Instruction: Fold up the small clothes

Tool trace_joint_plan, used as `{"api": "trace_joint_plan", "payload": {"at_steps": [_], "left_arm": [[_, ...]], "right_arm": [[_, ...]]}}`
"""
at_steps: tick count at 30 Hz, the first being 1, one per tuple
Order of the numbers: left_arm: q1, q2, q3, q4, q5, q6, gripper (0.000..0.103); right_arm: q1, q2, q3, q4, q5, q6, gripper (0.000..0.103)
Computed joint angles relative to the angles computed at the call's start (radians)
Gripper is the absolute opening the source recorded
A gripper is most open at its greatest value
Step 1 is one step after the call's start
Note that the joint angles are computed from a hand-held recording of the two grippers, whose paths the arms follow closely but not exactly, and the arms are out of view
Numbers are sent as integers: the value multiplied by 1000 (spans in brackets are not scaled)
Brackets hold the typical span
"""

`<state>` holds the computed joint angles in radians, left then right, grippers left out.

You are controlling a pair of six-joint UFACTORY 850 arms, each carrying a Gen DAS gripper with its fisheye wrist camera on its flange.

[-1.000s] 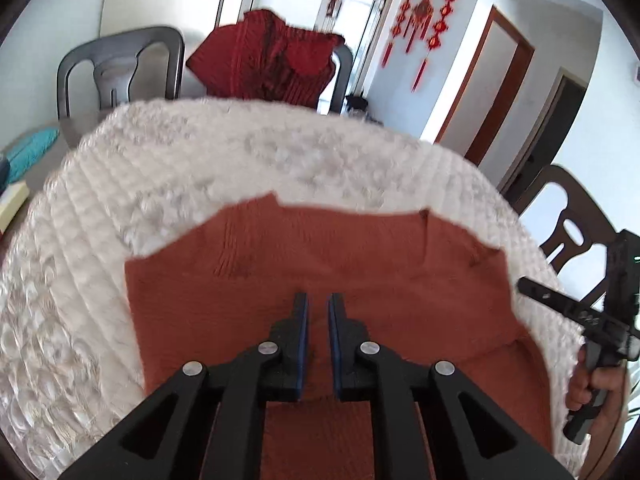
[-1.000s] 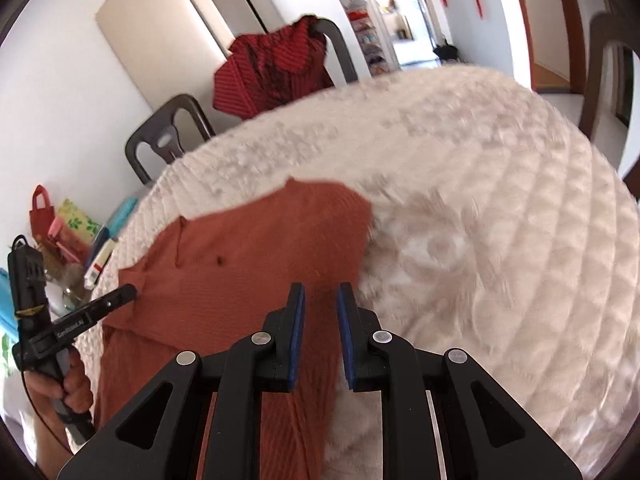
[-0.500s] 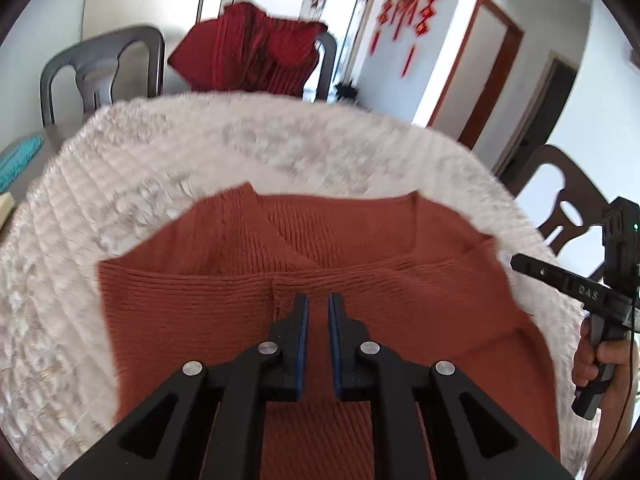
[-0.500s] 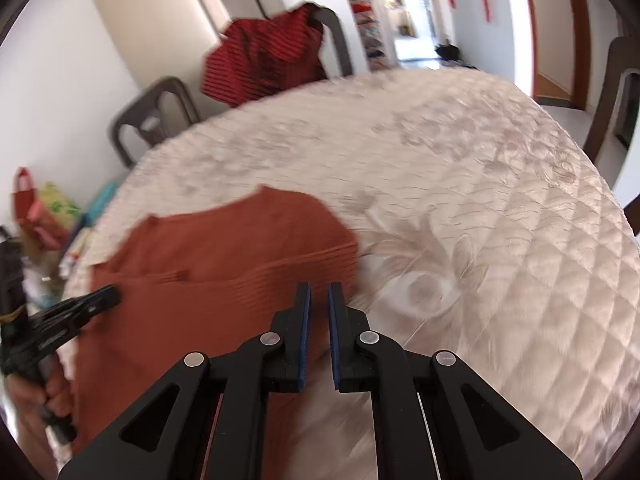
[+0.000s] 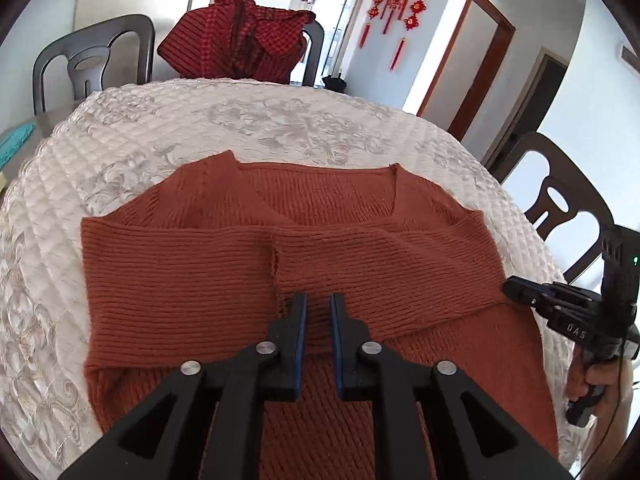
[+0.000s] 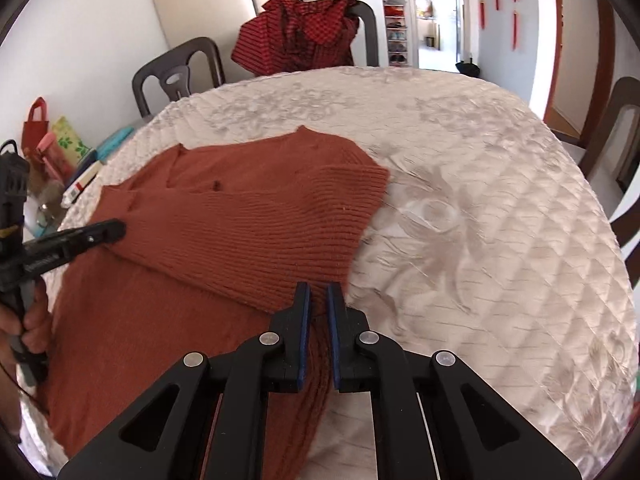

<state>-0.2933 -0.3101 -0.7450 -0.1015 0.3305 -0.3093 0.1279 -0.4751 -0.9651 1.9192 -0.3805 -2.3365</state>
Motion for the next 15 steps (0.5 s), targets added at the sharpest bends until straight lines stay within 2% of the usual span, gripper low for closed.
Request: {"api": "trace_joint_plan", "payload": {"at_steps": [4,6,9,13,15], "left_arm": [[10,10,8,19,5,-35,15],[12,25,17,-17,15,-7,17],[11,28,2,-50,20,39,23],[19,-37,-79,-11,-32,43,23],[21,-77,-117,-65,-67,109,23]], "right_arm": [[-6,3,1,-16,1,35,10],[-13,7,-1,-82,-30,120,11],[-13,24,1,-59,-84,103,11],[23,-18,-78,-63,-67,145,11],[35,-73,-152,-148,-54,259,11]]}}
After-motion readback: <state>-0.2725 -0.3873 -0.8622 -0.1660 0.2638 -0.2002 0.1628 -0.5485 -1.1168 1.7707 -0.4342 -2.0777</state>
